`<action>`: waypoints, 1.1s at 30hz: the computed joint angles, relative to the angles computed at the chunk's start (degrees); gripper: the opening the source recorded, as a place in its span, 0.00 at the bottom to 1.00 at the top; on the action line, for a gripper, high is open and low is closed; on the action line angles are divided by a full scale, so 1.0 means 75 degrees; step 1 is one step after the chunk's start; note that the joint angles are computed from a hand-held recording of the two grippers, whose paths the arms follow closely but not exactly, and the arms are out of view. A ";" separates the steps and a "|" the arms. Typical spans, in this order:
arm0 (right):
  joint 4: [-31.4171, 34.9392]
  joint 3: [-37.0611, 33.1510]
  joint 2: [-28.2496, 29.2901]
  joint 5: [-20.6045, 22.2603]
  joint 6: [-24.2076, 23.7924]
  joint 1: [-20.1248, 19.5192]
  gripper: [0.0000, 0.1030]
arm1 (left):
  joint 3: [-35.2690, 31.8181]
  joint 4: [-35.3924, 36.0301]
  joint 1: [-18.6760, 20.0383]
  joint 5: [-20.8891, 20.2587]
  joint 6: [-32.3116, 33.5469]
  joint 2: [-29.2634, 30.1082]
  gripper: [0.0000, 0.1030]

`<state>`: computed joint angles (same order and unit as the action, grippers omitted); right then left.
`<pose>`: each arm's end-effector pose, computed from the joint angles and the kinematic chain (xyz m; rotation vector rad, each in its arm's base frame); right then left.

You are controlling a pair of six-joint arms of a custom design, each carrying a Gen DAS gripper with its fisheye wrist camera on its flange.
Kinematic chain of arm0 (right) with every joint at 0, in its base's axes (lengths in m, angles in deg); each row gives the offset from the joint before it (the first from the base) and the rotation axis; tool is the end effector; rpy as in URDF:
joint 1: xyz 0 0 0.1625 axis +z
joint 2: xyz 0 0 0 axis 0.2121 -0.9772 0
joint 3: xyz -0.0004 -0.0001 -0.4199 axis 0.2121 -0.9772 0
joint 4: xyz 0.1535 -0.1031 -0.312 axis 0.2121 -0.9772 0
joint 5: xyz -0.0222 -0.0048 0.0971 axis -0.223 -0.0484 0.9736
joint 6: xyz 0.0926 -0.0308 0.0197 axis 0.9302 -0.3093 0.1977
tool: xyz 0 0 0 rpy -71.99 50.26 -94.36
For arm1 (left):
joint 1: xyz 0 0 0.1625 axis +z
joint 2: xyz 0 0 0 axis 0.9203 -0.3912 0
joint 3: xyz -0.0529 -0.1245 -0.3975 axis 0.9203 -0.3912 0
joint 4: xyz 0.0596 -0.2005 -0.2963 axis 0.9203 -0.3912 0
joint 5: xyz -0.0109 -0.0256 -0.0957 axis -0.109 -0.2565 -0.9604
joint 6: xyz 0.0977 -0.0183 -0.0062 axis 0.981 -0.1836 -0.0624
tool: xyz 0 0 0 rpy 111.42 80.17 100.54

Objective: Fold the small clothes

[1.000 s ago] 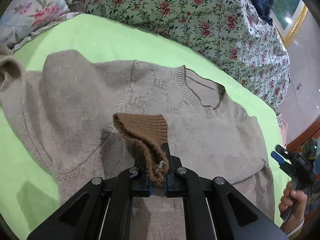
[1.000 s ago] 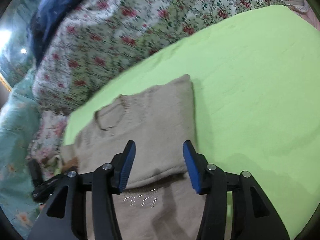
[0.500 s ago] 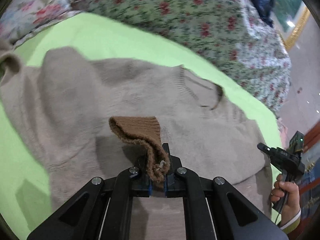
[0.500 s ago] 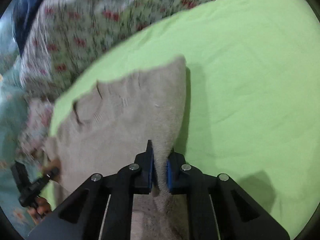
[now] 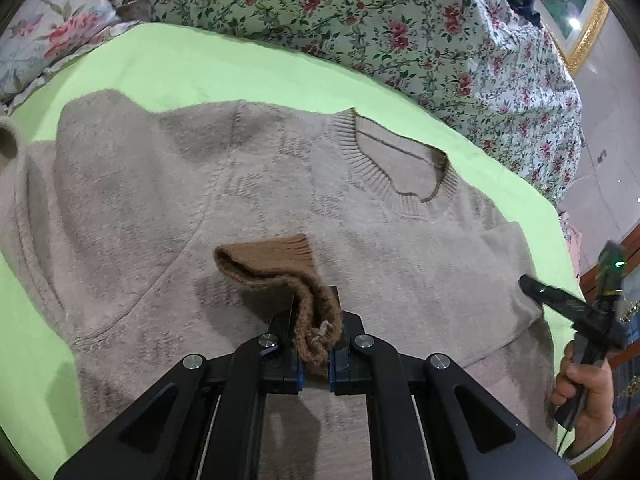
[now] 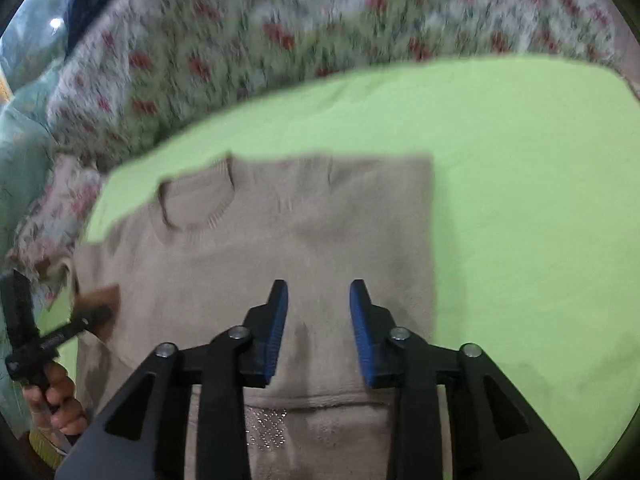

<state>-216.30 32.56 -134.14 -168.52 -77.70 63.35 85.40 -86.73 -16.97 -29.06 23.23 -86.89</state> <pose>-0.0926 -0.7693 0.3715 0.2781 -2.5424 0.5652 -0.2822 -0.6589 -0.0557 -0.1798 2.4908 -0.9652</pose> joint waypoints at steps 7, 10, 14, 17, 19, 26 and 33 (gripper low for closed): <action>-0.0581 0.0650 -0.0672 0.0386 0.0795 -0.0181 0.38 | 0.1618 -0.0527 -0.0182 0.0152 -0.0724 -0.0821 0.11; -0.0691 0.1561 -0.1303 0.1010 0.0694 -0.0167 0.55 | 0.2464 -0.0867 -0.0337 0.0497 -0.1184 -0.1276 0.12; -0.0458 0.2544 -0.1814 0.1480 0.0538 -0.0053 0.55 | 0.3523 -0.0886 -0.0379 0.1138 -0.2138 -0.2067 0.25; -0.0325 0.3075 -0.2040 0.1655 0.0429 -0.0058 0.57 | 0.4092 -0.0739 -0.0253 0.1470 -0.2938 -0.2628 0.48; -0.0169 0.3409 -0.2192 0.1688 0.0351 -0.0065 0.59 | 0.4458 -0.0994 -0.0099 0.1633 -0.3183 -0.3034 0.52; 0.0121 0.3935 -0.2392 0.1434 0.0364 -0.0125 0.59 | 0.4847 -0.1688 0.0589 0.2296 -0.2941 -0.4038 0.78; 0.0086 0.4059 -0.2394 0.1320 0.0500 -0.0063 0.59 | 0.4201 -0.0806 0.1512 0.2458 -0.3162 -0.4415 0.71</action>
